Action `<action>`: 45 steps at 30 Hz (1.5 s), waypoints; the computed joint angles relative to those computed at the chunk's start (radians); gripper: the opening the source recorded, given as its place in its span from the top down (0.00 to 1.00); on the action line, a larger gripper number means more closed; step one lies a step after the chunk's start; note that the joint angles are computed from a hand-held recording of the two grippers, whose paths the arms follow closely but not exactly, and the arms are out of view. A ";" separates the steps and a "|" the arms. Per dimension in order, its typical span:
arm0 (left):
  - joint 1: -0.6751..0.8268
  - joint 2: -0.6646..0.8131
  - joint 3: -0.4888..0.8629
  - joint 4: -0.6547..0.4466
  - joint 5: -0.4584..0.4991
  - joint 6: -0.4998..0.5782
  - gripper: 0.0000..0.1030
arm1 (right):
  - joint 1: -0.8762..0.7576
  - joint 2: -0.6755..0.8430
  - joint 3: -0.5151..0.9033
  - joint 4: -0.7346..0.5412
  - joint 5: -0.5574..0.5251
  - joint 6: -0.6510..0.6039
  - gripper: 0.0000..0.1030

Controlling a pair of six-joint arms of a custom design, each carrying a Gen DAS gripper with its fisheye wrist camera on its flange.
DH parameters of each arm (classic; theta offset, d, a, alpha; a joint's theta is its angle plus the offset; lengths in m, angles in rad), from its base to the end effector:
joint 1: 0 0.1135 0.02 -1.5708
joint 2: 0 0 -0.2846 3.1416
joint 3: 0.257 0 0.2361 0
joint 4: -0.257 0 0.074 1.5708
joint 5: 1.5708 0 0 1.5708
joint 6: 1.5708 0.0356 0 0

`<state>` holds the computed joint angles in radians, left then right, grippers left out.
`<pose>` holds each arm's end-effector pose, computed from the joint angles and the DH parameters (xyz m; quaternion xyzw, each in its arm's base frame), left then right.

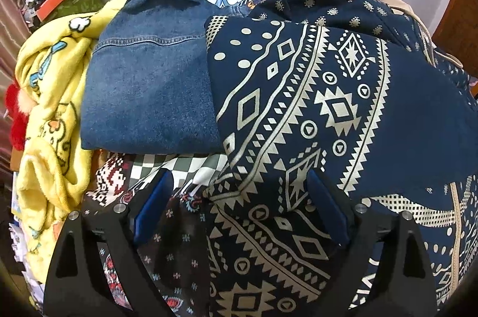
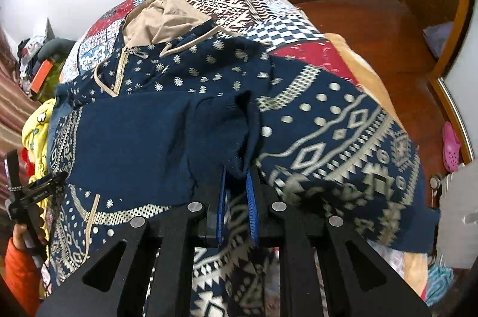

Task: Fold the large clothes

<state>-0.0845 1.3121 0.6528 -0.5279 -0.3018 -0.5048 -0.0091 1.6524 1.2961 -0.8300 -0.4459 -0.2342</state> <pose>0.2050 -0.0067 0.1960 -0.2305 0.9432 0.0865 0.2232 0.3181 0.0125 0.2754 -0.1495 0.9465 0.1928 0.2113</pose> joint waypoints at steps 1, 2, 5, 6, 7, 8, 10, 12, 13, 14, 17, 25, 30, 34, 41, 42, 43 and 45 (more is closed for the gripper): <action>-0.015 -0.002 0.013 -0.024 -0.005 -0.005 0.12 | -0.016 -0.009 0.010 -0.017 0.001 -0.009 0.80; -0.032 -0.013 0.022 -0.049 -0.012 -0.010 0.12 | -0.029 -0.017 0.017 -0.030 -0.004 -0.018 0.71; -0.104 -0.049 0.049 -0.111 -0.049 -0.046 0.12 | -0.092 -0.056 0.022 -0.036 -0.011 -0.027 0.32; -0.136 -0.067 0.061 -0.133 -0.068 -0.062 0.12 | -0.113 -0.074 0.015 -0.021 -0.005 -0.020 0.27; -0.163 -0.083 0.072 -0.152 -0.083 -0.078 0.12 | -0.143 -0.088 0.012 -0.015 -0.013 -0.020 0.23; -0.201 -0.102 0.091 -0.176 -0.101 -0.101 0.12 | -0.179 -0.089 0.021 -0.025 -0.032 -0.027 0.23; -0.242 -0.120 0.119 -0.202 -0.114 -0.127 0.12 | -0.237 -0.067 0.049 -0.060 -0.065 -0.032 0.22; -0.285 -0.135 0.151 -0.224 -0.120 -0.157 0.12 | -0.303 -0.020 0.075 -0.099 -0.094 -0.035 0.21; -0.307 -0.137 0.168 -0.234 -0.125 -0.172 0.12 | -0.321 -0.004 0.078 -0.108 -0.096 -0.033 0.21; -0.333 -0.143 0.181 -0.242 -0.128 -0.190 0.12 | -0.343 0.025 0.086 -0.122 -0.096 -0.031 0.21; -0.373 -0.134 0.212 -0.236 -0.125 -0.205 0.12 | -0.390 0.113 0.106 -0.160 -0.120 -0.001 0.21; -0.451 -0.092 0.242 -0.238 -0.133 -0.239 0.12 | -0.491 0.301 0.140 -0.134 -0.266 0.202 0.21; -0.445 -0.087 0.214 -0.228 -0.122 -0.246 0.12 | -0.456 0.339 0.162 -0.092 -0.251 0.274 0.18; -0.440 -0.097 0.194 -0.228 -0.114 -0.261 0.12 | -0.396 0.352 0.180 -0.071 -0.157 0.271 0.31; -0.454 -0.151 0.179 -0.255 -0.137 -0.275 0.12 | -0.365 0.302 0.207 -0.091 -0.083 0.228 0.92; -0.460 -0.163 0.179 -0.264 -0.145 -0.277 0.12 | -0.358 0.291 0.219 -0.104 -0.090 0.219 0.93; -0.465 -0.175 0.180 -0.273 -0.153 -0.280 0.12 | -0.351 0.285 0.229 -0.113 -0.098 0.207 0.94; -0.473 -0.198 0.182 -0.290 -0.165 -0.283 0.12 | -0.337 0.261 0.262 -0.153 -0.167 0.175 0.98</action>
